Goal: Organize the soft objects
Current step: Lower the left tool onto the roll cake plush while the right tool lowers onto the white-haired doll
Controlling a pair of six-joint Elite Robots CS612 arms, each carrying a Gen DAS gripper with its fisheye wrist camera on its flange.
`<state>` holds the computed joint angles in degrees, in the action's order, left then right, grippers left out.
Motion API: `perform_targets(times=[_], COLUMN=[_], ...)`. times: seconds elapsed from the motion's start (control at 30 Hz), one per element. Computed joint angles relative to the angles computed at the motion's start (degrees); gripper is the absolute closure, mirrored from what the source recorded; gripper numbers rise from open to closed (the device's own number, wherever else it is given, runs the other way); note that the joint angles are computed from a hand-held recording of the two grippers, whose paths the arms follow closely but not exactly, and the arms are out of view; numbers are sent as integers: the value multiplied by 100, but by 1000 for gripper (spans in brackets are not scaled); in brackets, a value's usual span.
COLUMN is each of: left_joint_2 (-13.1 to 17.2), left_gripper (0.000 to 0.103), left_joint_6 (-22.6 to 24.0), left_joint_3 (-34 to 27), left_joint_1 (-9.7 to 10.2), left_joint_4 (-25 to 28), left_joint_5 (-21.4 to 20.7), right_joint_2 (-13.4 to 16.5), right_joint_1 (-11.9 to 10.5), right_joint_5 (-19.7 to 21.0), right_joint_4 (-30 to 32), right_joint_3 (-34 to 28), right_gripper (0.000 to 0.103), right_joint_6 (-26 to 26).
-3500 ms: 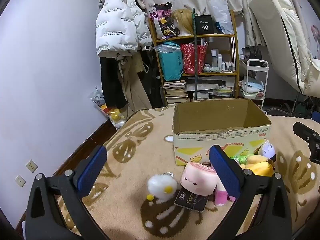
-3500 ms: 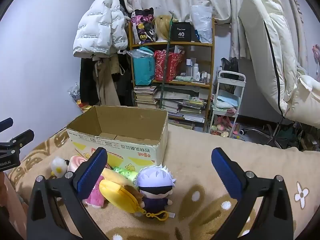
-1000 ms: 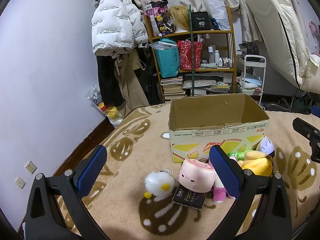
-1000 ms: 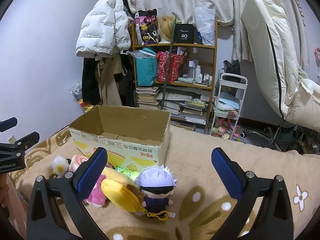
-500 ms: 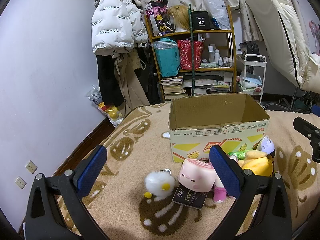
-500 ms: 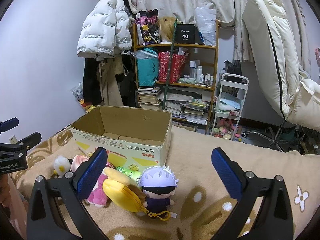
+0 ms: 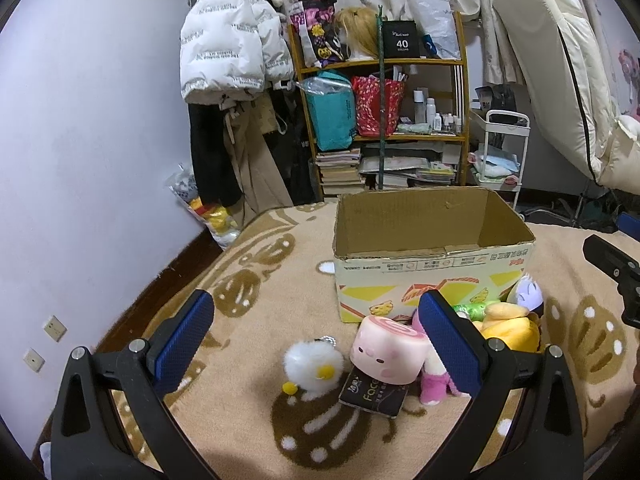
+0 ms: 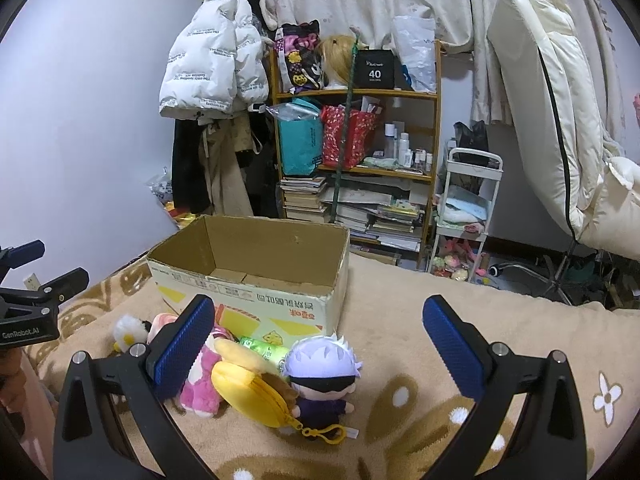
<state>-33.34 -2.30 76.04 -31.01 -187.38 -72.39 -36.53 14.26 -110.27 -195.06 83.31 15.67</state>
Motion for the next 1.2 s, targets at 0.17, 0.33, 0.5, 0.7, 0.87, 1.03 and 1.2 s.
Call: perform_targets(times=[0.17, 0.33, 0.5, 0.7, 0.87, 1.03, 1.2], left_joint_2=[20, 101, 213, 372, 454, 514, 608], left_gripper=[2, 2, 2, 2, 2, 2, 2], left_joint_6=[-216, -342, -362, -408, -290, -203, -177], left_joint_3=[-179, -482, -764, -1053, -1167, -1282, -1467], left_joint_1=[67, 108, 98, 45, -14, -31, -8], left_joint_4=[417, 1031, 1467, 2010, 2296, 2628, 3053], left_joint_5=[-226, -377, -426, -438, -406, -461, -595], right_joint_2=[26, 90, 140, 158, 192, 260, 299], right_joint_1=[-74, -129, -193, -282, -361, -435, -486], right_joint_5=[120, 181, 288, 421, 616, 891, 1168], right_joint_4=[159, 363, 604, 1100, 1483, 1879, 2014], right_joint_3=[-75, -194, -292, -361, -428, -520, -523], right_gripper=[0, 0, 0, 0, 0, 0, 0], right_joint_6=[136, 209, 384, 673, 895, 1079, 1150])
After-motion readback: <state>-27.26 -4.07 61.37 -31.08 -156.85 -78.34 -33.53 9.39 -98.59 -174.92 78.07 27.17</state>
